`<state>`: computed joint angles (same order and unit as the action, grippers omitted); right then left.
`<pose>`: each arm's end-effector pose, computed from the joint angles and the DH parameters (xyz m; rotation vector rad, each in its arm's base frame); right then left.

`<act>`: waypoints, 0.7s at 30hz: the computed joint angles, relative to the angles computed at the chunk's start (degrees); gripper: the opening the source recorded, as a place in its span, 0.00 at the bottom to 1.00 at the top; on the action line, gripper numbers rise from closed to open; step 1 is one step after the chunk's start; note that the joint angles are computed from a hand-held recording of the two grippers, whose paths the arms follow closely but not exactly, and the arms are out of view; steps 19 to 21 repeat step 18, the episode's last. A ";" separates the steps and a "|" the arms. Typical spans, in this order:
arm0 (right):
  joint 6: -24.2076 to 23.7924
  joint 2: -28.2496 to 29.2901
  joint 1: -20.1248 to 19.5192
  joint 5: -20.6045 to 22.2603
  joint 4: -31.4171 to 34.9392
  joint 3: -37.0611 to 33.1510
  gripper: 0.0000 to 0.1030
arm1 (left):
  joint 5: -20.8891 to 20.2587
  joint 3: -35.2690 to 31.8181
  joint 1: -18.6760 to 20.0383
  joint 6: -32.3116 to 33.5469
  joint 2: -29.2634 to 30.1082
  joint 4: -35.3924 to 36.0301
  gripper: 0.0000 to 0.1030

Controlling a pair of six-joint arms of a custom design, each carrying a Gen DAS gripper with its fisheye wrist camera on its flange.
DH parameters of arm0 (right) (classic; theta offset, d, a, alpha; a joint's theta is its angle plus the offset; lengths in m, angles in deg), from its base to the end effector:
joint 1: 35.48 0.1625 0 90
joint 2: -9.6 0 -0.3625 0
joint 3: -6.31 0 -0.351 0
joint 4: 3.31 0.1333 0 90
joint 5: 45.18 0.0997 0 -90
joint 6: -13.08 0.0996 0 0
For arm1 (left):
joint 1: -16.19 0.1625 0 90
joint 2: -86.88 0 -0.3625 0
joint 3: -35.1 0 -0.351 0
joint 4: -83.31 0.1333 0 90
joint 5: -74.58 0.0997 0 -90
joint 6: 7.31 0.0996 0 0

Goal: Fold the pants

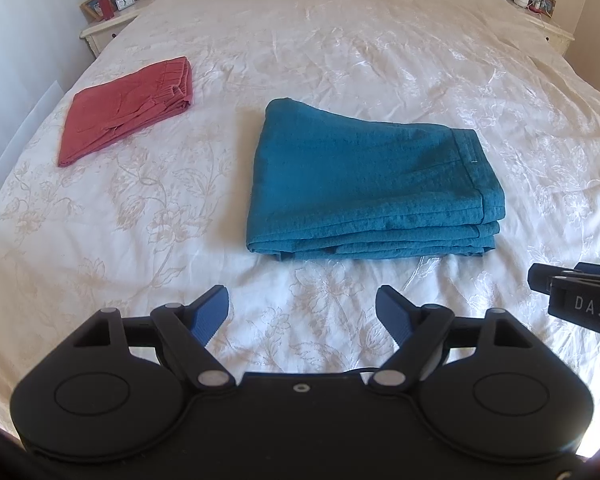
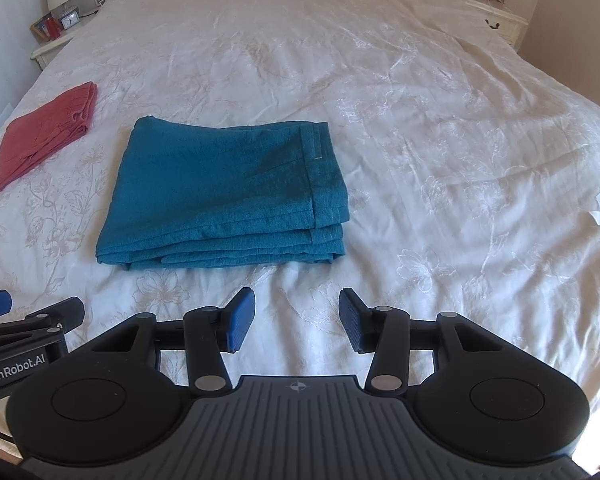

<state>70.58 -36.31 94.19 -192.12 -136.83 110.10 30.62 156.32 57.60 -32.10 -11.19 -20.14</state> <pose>0.3716 -0.3700 0.0482 -0.1934 -2.2080 0.7150 -0.1333 -0.3909 0.2985 0.5712 2.2969 -0.4395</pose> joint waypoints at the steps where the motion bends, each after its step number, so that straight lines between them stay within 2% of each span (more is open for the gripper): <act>1: -0.19 -0.14 -0.03 -0.03 -0.08 0.18 0.44 | 0.05 0.00 0.01 -0.03 0.01 0.04 0.80; 21: -1.56 -1.11 -0.48 0.29 -1.57 1.44 0.45 | 0.68 0.89 -0.38 0.13 -0.70 0.08 0.80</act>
